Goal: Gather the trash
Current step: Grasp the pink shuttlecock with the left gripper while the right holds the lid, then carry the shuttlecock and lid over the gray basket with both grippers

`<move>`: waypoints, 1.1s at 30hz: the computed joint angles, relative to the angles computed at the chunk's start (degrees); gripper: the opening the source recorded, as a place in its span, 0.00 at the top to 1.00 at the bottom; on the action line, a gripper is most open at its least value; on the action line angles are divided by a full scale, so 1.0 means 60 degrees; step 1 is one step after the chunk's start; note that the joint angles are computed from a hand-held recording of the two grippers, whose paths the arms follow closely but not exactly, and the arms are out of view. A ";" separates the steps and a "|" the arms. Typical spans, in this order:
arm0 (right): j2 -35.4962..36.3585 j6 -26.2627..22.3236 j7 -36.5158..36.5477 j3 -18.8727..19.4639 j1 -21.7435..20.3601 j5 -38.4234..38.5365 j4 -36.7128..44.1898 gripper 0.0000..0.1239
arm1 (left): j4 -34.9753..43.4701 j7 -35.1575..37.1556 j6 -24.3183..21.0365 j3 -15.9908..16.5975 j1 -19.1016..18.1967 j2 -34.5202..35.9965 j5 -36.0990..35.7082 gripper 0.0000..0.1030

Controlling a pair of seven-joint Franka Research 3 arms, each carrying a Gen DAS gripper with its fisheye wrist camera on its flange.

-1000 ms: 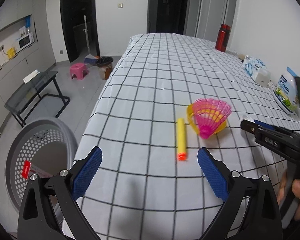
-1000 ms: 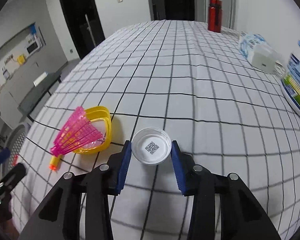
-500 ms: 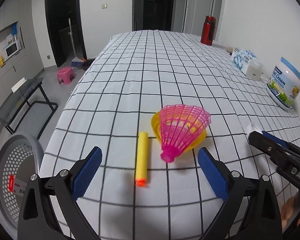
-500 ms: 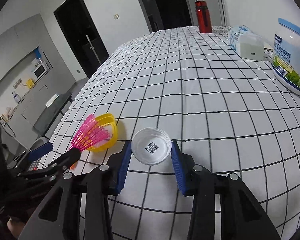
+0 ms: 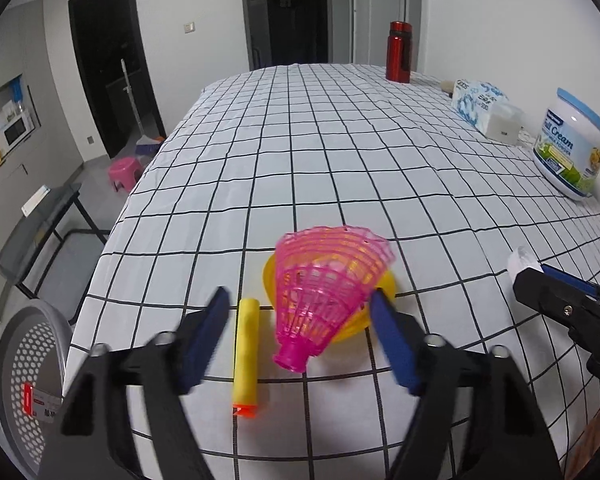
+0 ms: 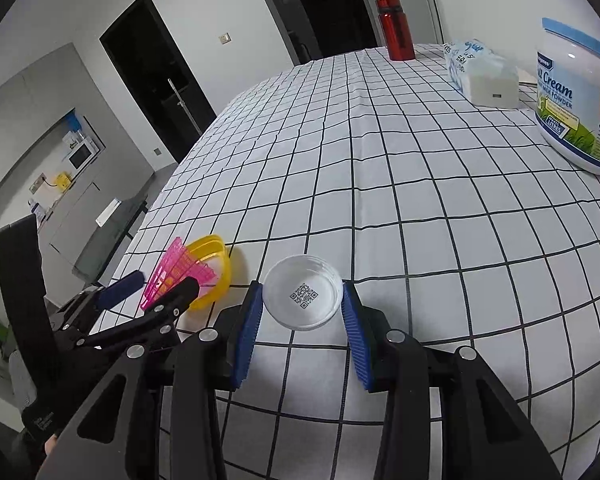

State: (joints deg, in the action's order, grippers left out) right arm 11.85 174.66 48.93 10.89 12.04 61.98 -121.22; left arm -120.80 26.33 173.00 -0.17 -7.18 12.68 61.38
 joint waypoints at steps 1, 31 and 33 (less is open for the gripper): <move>-0.0005 -0.0020 -0.0017 0.0009 -0.0006 0.0022 0.0000 0.68 | -0.0020 0.0023 0.0051 -0.0006 0.0014 -0.0018 -0.0011 0.46; -0.0247 0.0178 -0.0123 0.0121 0.0807 -0.0050 -0.0232 0.68 | -0.2909 -0.1593 0.1226 -0.0859 0.2590 -0.3363 0.1452 0.61; -0.0285 0.0326 -0.0073 0.0269 0.0915 -0.0081 -0.0294 0.68 | -0.3112 -0.1565 0.1330 -0.0931 0.2907 -0.3554 0.1470 0.61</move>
